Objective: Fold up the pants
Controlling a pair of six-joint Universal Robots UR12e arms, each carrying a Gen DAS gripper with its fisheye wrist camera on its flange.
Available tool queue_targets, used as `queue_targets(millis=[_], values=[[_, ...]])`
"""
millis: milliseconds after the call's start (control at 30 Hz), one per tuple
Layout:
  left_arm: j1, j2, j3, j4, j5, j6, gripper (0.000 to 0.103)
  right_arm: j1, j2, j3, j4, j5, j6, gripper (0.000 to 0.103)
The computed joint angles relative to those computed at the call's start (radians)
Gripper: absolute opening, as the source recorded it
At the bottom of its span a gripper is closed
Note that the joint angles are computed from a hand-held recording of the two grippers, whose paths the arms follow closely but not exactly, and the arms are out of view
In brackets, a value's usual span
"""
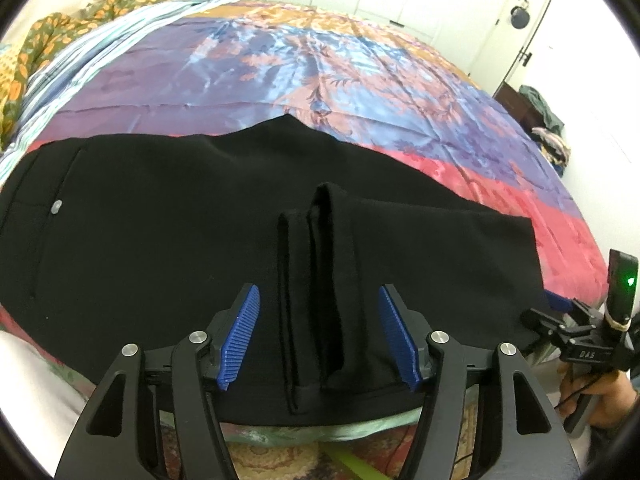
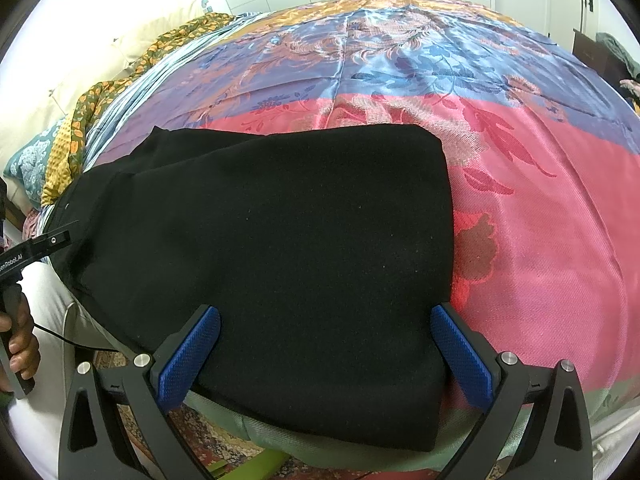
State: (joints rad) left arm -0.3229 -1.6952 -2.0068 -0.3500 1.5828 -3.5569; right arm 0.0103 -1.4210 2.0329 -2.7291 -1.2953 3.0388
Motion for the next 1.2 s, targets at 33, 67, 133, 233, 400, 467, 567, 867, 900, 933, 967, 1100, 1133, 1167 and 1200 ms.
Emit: queue_targets(millis=[33,67,133,233,400,467,567,867,900,933,967,1100,1133,1167,1200], values=[[-0.001,-0.002,0.002,-0.007,0.003,-0.001,0.066,0.001,-0.001,0.001,-0.001,-0.001,0.001,0.103],[-0.001,-0.003,0.005,-0.013,0.007,-0.001,0.067,0.000,0.000,0.000,-0.001,0.000,0.000,0.103],[0.003,-0.001,0.008,-0.016,0.006,-0.006,0.067,0.000,0.000,0.001,-0.001,0.000,-0.001,0.103],[0.031,-0.007,0.018,0.052,0.036,-0.012,0.079,0.001,-0.001,0.002,-0.002,-0.001,0.000,0.103],[0.067,-0.056,0.088,0.007,0.213,-0.060,0.097,0.000,0.001,0.000,-0.005,-0.003,-0.001,0.103],[0.083,-0.055,0.090,-0.010,0.209,-0.084,0.097,0.001,0.000,0.002,-0.006,-0.003,-0.001,0.103],[0.090,-0.040,0.052,0.013,0.227,-0.114,0.098,0.000,0.001,0.001,-0.009,-0.004,-0.002,0.103],[0.102,-0.089,0.115,0.019,0.210,-0.051,0.103,0.005,0.002,0.004,-0.025,-0.015,-0.001,0.103],[0.103,-0.113,0.124,0.071,0.232,-0.053,0.103,0.005,0.002,0.004,-0.025,-0.015,-0.001,0.103],[0.099,-0.140,0.138,0.096,0.270,-0.055,0.103,0.005,0.003,0.003,-0.025,-0.015,-0.001,0.103],[0.100,-0.168,0.152,0.079,0.280,-0.050,0.103,0.005,0.002,0.004,-0.025,-0.014,-0.001,0.103],[0.090,-0.232,0.226,-0.121,0.319,0.039,0.103,0.007,0.002,0.005,-0.029,-0.017,-0.010,0.103],[0.083,-0.234,0.230,-0.125,0.342,0.049,0.103,0.008,0.003,0.005,-0.032,-0.020,-0.010,0.103],[0.082,-0.234,0.228,-0.122,0.341,0.047,0.102,0.006,0.004,0.005,-0.032,-0.016,-0.008,0.103],[0.084,-0.234,0.228,-0.123,0.334,0.045,0.102,0.004,0.004,0.005,-0.031,-0.011,-0.008,0.103]])
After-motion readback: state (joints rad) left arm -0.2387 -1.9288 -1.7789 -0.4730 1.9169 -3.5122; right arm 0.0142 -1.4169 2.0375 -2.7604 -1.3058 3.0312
